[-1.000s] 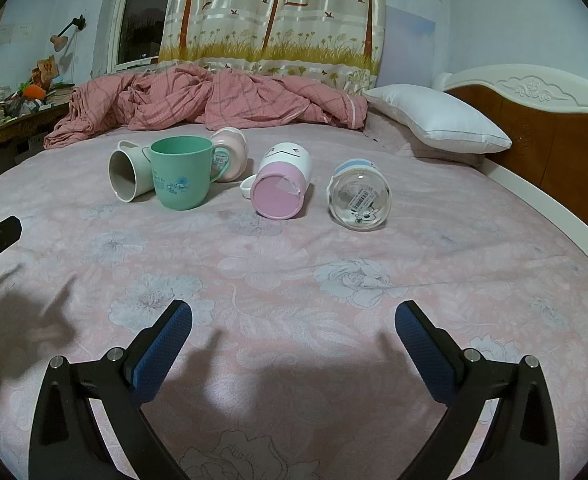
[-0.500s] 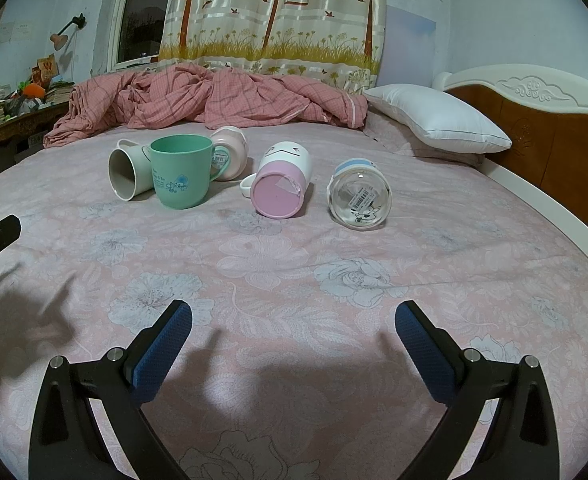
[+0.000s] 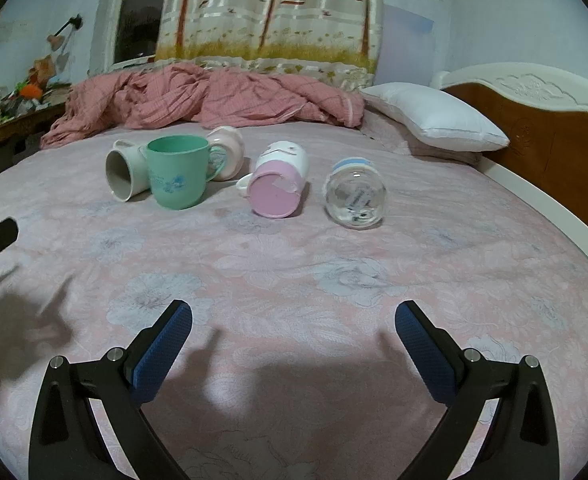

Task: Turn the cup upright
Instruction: 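Move the right tool to the sideways glass jar and close on its sleeve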

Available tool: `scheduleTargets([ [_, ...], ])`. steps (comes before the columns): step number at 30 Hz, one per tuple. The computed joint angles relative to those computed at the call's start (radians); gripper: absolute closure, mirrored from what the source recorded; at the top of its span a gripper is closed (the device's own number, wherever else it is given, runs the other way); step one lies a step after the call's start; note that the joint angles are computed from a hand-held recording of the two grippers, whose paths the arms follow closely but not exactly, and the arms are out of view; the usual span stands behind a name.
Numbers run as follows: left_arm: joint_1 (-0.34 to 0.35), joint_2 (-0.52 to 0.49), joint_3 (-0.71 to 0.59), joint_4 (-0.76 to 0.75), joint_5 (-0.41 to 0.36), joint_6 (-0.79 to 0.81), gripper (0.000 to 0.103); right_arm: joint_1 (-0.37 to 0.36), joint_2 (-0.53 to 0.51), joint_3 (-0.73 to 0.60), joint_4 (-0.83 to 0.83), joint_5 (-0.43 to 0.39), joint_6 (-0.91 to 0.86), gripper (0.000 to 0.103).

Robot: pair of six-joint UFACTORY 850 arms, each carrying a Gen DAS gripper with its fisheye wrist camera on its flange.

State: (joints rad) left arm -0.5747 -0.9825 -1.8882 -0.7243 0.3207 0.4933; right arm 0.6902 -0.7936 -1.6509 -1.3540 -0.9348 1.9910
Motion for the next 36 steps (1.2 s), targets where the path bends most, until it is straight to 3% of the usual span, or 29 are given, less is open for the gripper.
scheduleTargets([
  [3,0.0,0.003,0.005,-0.001,-0.001,-0.003,0.0,-0.015,0.044,0.059,-0.026,0.056,0.08,0.0],
  [10,0.0,0.003,0.005,-0.013,-0.012,0.01,0.0,-0.14,0.09,0.025,0.168,0.161,-0.035,0.0],
  [14,0.0,0.003,0.007,-0.023,-0.016,0.022,0.0,-0.251,0.025,-0.146,0.436,0.2,-0.324,0.001],
  [19,-0.001,0.002,0.004,-0.035,-0.02,0.032,0.0,-0.342,-0.151,-0.475,0.673,0.063,-0.567,0.001],
  [24,0.001,-0.005,-0.014,-0.07,-0.044,0.064,0.0,-0.398,-0.313,-0.733,0.883,0.015,-0.759,0.001],
  [26,0.002,-0.006,-0.018,-0.083,-0.053,0.076,0.0,-0.416,-0.35,-0.772,0.963,0.027,-0.82,0.005],
  [27,0.002,-0.008,-0.022,-0.092,-0.059,0.084,0.0,-0.423,-0.373,-0.801,0.996,0.017,-0.856,0.012],
  [29,0.004,-0.008,-0.026,-0.085,-0.07,0.074,0.0,-0.424,-0.386,-0.808,1.034,0.049,-0.892,0.019],
  [36,0.01,-0.01,-0.037,-0.117,-0.1,0.091,0.0,-0.401,-0.299,-0.66,0.962,0.108,-0.829,0.02],
])
